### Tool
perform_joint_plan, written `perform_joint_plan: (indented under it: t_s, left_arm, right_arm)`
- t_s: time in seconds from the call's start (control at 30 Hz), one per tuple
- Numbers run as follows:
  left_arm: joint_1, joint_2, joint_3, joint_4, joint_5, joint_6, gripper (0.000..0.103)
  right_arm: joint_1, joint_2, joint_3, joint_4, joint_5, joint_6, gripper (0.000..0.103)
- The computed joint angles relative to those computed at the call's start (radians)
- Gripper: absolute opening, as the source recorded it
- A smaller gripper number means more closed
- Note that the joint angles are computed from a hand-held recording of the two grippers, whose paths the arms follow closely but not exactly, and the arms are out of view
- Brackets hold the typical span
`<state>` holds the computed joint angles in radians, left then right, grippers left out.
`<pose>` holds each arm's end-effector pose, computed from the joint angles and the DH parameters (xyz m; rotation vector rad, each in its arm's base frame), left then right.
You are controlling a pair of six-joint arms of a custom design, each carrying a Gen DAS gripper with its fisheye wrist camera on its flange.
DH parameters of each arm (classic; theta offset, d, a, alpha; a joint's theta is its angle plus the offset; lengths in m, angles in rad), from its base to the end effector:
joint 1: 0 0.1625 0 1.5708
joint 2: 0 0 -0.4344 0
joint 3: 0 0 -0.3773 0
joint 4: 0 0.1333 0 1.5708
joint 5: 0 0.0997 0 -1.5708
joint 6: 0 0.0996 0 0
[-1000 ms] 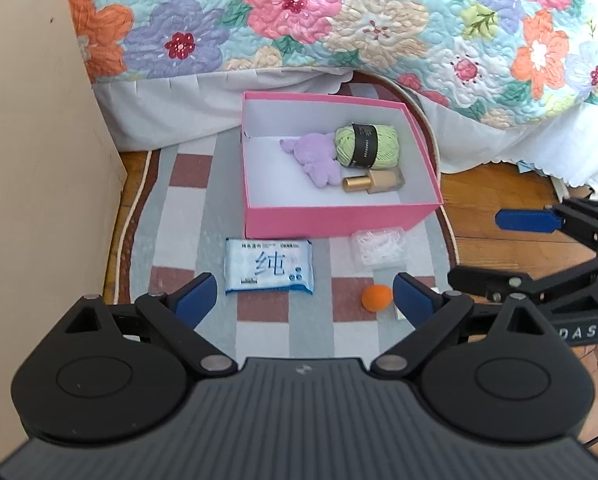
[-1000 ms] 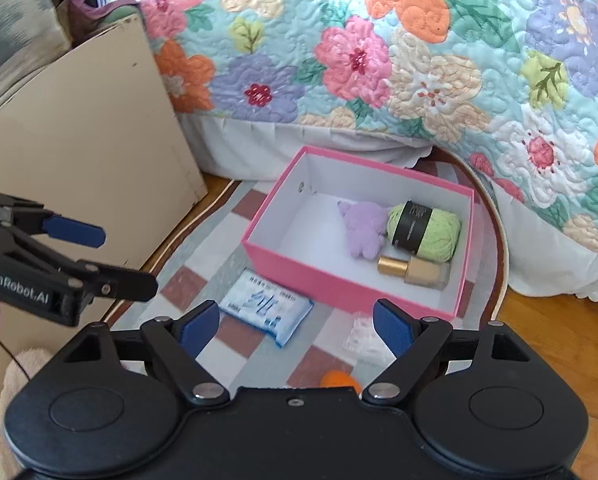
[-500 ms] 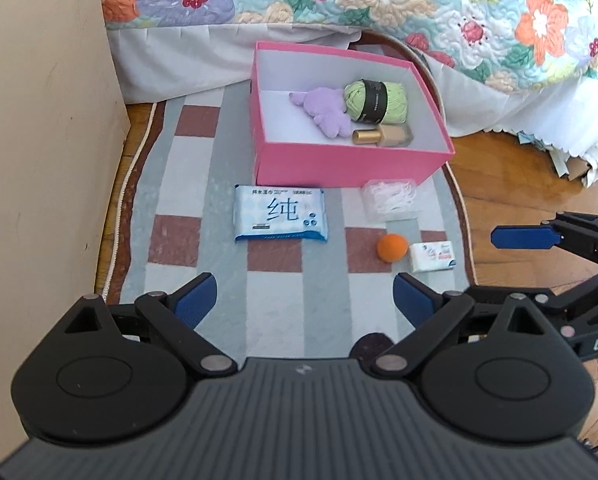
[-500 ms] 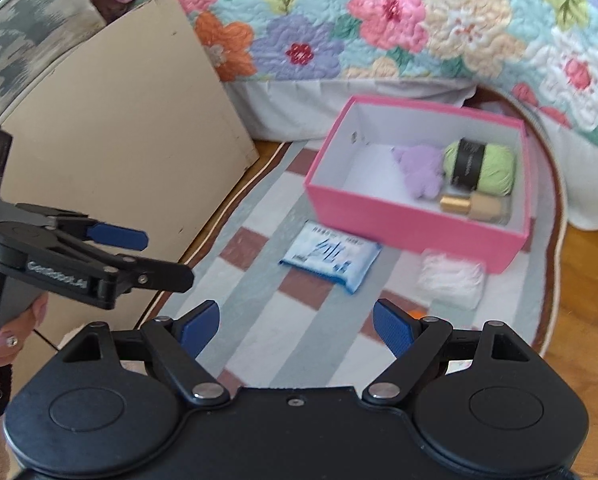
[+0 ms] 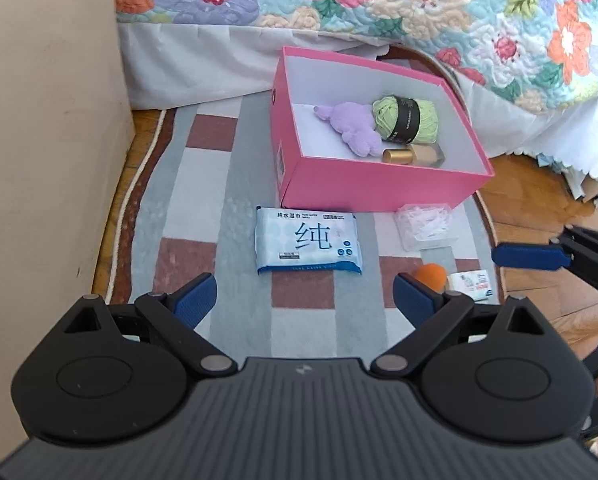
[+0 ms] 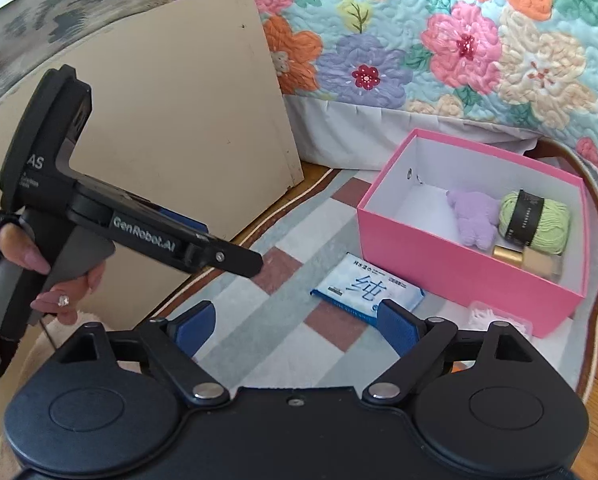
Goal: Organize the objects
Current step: 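Withdraw the left gripper from the box toward the wet-wipes pack, then lower the left gripper onto the blue-and-white wet-wipes pack and close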
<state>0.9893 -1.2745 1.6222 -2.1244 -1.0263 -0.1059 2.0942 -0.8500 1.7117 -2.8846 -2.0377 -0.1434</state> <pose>-0.1732 -0.6001 0.3864 0.5504 2.5953 -0.5074 0.4070 -0.5282 0.1661 0.7382 -2.5793 0.7253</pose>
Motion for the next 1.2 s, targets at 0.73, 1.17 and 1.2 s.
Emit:
perform_joint_plan:
  t_s: [0.73,1.17,1.2]
  left_arm:
    - [0.161,0.263,-0.108,-0.147,-0.036,0.023,0.086]
    - [0.169,0.292,-0.077,-0.249,0.014,0.052,0.068]
    - [0.169,0.296,-0.078,-0.246,0.015,0.049,0.068]
  right_arm:
    - [-0.176,0.18,-0.111,-0.063,-0.011,0.099,0.088]
    - [-0.219,0.234,-0.12,-0.11,-0.034,0.266,0.069]
    - [-0.221,0.234,-0.115,-0.12,-0.026,0.268,0.068]
